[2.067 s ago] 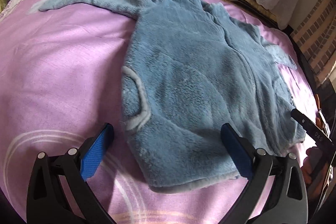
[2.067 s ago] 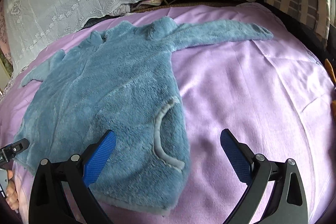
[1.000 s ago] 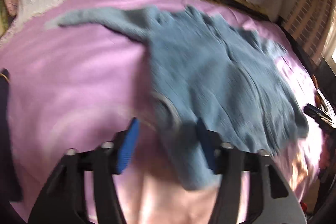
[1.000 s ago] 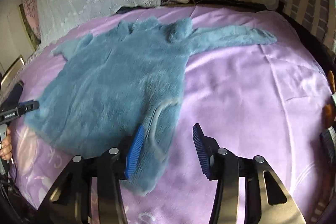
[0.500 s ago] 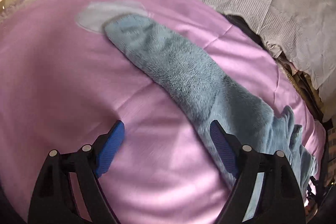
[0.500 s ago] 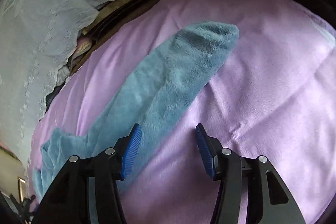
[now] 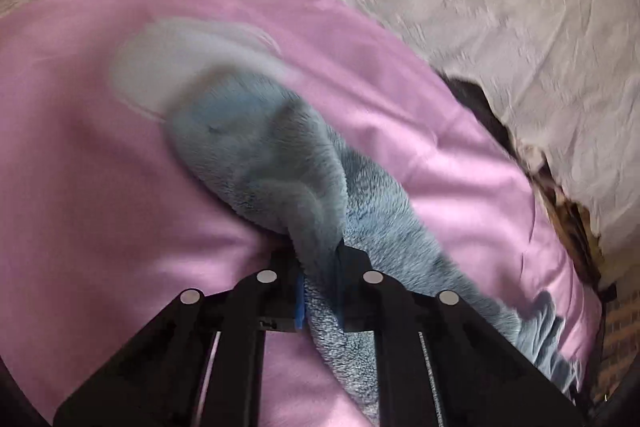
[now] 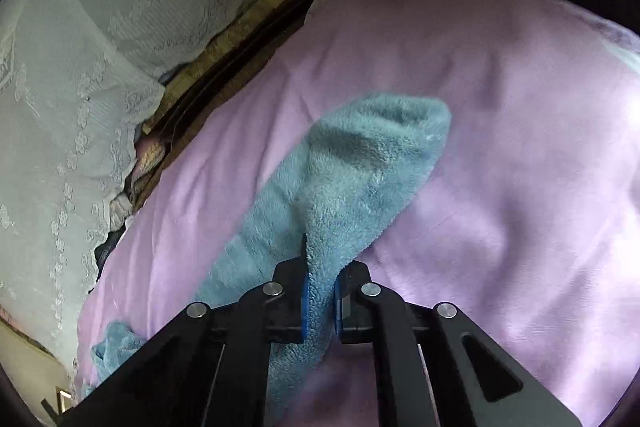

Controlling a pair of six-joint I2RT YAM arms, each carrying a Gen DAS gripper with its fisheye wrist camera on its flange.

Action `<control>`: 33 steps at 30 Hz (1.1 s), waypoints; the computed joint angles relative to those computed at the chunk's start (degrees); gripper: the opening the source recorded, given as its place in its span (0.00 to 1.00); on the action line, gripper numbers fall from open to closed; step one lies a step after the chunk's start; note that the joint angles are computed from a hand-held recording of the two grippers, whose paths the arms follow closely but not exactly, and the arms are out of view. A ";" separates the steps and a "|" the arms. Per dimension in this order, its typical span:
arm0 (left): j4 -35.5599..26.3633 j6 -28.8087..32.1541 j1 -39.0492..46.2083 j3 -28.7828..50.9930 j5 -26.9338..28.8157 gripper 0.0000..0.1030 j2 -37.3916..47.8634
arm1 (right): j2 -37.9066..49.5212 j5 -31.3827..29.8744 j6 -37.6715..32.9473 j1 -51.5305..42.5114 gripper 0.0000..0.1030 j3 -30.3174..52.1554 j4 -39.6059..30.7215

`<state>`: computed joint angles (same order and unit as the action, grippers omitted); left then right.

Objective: Fold small clothes

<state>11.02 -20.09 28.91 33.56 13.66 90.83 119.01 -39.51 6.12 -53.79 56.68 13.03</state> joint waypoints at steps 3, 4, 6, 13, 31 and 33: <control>2.69 2.51 2.52 -6.85 -2.65 0.10 -7.26 | -0.22 7.09 -4.97 -1.15 0.09 0.32 -4.74; 1.26 3.97 3.12 -6.46 -2.81 0.11 -5.83 | 1.42 8.02 -6.92 -1.13 0.09 2.12 -7.84; -0.58 5.30 4.88 -4.58 -1.97 0.15 -0.01 | 2.14 5.31 -5.91 -2.86 0.08 3.25 -9.10; -1.67 5.40 8.64 -11.37 -3.94 0.37 -12.10 | -1.00 5.05 0.09 -8.18 0.22 -1.87 -3.93; -8.25 -2.50 -42.08 -2.61 -32.11 0.83 -8.98 | -18.92 -6.56 -24.37 18.33 0.67 -19.73 -7.84; -8.47 -4.34 -41.30 0.29 -34.64 0.83 0.04 | -12.17 -0.67 -25.66 20.24 0.69 -15.52 -10.78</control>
<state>2.55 -24.42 -12.38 33.85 -20.98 90.87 106.84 -40.18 -19.54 -33.55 41.17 2.25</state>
